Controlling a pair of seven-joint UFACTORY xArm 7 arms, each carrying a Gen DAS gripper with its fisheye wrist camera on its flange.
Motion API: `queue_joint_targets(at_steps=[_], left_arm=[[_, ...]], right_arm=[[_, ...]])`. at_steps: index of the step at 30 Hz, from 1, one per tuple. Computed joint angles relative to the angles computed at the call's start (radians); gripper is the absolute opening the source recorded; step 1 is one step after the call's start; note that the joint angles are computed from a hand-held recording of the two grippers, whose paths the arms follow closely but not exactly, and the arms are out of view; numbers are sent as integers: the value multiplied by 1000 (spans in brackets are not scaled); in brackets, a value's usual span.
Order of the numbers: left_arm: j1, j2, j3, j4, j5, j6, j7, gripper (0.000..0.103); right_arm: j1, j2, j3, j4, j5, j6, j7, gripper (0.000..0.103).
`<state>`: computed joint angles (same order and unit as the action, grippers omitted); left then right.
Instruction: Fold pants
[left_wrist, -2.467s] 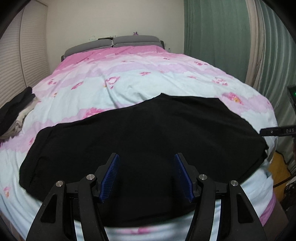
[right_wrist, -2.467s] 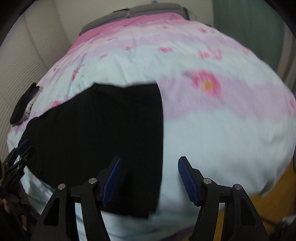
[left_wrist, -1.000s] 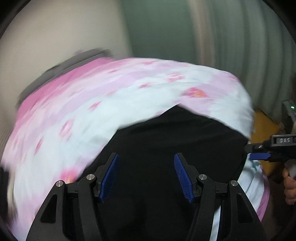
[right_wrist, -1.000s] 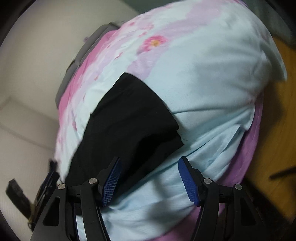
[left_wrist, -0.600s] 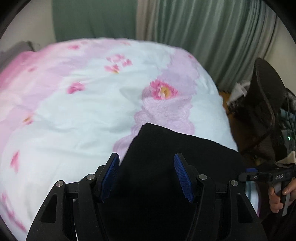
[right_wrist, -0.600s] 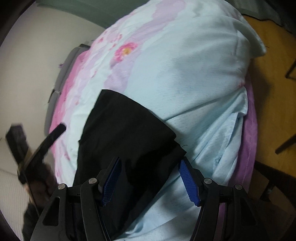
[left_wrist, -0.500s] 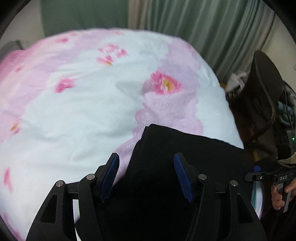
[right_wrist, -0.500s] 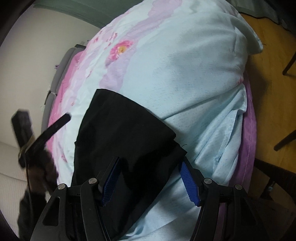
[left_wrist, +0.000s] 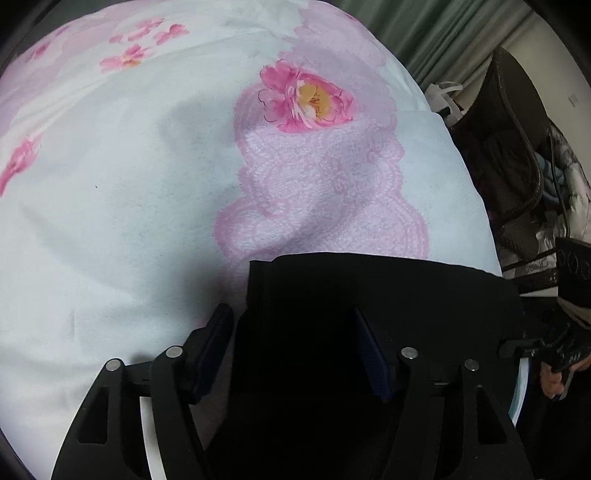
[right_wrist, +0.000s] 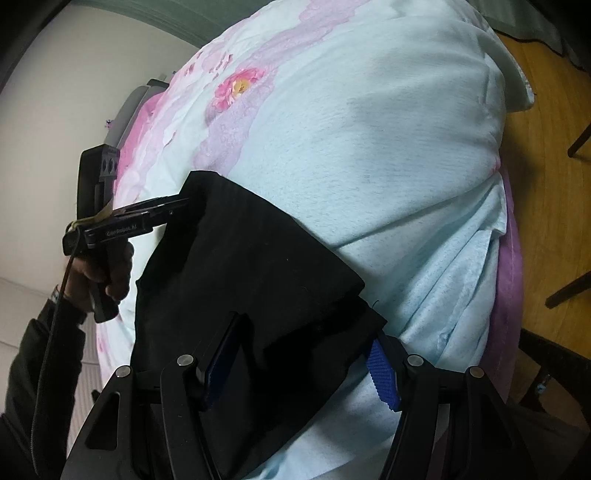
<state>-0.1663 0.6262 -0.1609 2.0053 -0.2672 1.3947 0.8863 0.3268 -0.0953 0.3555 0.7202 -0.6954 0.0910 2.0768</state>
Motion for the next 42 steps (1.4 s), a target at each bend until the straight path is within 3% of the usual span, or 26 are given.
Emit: queue_joint_targets(at_steps=[1,2,3,6,9,13,16,20,25,29,33,38,42], left_arm=[[2,-14,-3,-23,-7,-13,4,51],[5,-6,-8,-13,-14,4,9,35],[11,-9,-13,-18,-23,16,25,10],[20,-81,-15,-131,-39,-59,82,9],[43,-134,-17,-185,-85,-101,115,8],[73,-210,-15,-228,-138,-118,177,8],[89,-284,-3,-276,-165,-126,231,8],[116,-379,20,-337,-236,-148,272,8],[169,-536,85,-461,-338,-162,359,8],[220,-646,170,-555,-406,-157,439,8],[289,-731,278,-650,-458,-119,560,8],[389,-761,392,-756,-524,-65,690,9],[492,-728,463,-825,-578,-17,767,9]], right_arm=[[-10,0,5,0,-27,-10,18,64],[-18,0,9,1,-52,-20,31,54],[-24,1,9,1,-69,-35,33,39],[-36,0,16,5,-104,-74,13,19],[-63,-1,40,15,-146,-81,15,13],[-37,-31,33,11,-73,-59,-83,11],[-54,-76,78,32,-85,-19,-130,10],[-107,-101,171,112,-209,38,-117,9],[-76,-58,209,245,-384,117,-100,9],[-11,42,236,395,-538,203,-115,9],[107,198,259,573,-647,325,-232,9],[309,462,265,836,-666,486,-506,9],[446,655,250,1042,-605,561,-719,9]])
